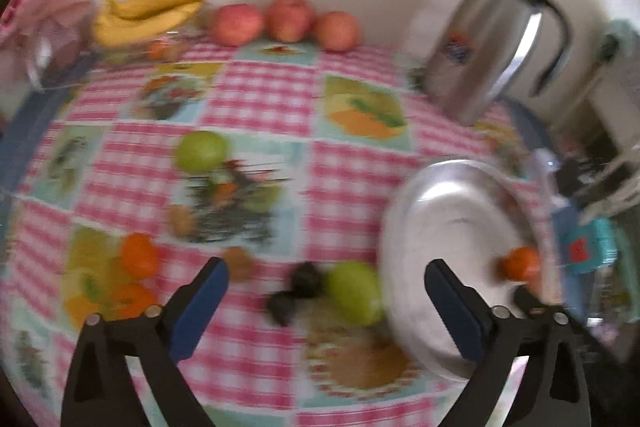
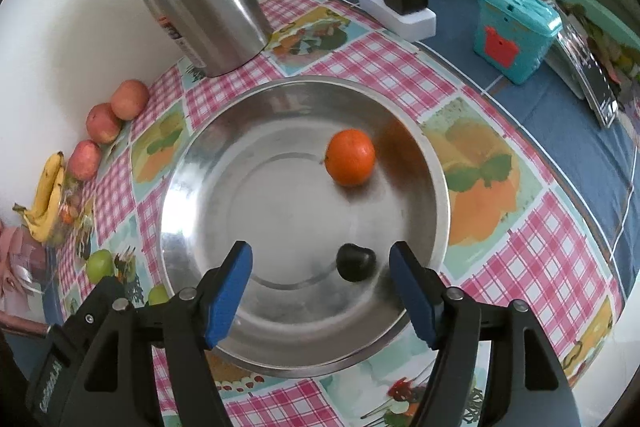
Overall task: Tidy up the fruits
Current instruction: 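Open the right tool dropping the plum while the left tool drops the mandarin, then move both open tools back toward the remaining plums and mandarins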
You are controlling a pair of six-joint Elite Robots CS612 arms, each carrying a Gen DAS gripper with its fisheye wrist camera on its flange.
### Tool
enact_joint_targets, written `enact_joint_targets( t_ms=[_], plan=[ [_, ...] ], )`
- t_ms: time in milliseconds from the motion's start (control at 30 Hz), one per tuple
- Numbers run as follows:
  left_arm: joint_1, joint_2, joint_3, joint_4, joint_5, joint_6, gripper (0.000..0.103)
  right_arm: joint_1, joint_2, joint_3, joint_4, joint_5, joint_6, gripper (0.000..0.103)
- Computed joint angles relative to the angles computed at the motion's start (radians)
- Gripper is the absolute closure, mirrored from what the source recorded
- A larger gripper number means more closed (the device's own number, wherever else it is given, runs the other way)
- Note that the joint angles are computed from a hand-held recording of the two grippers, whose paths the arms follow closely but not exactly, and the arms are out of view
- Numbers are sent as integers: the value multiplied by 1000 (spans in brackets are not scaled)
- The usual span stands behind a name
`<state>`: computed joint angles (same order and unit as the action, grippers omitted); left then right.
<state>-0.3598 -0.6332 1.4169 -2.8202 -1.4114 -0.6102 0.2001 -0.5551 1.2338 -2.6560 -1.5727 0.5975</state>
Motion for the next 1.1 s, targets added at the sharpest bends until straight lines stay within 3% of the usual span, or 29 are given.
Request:
enact_joint_targets(
  t_ms=[133,433,933,1000,1033,1100],
  plan=[
    [6,-14,6,117,108,-38,2,13,7,-24,24,-3,-46,31],
    [26,-46,54,135,226,-74,0,60,23,-73,43,6,-221,31],
    [65,-108,151,78,276,-160,0,99,42,-114,70,89,-343,30],
    [69,-114,160,66,273,-167,0,103,44,-116,69,95,-348,27],
    [71,-115,164,61,272,-170,0,105,46,-120,72,95,-355,14],
    [74,-117,168,54,266,-174,0,107,49,-123,68,99,-361,9]
  ],
)
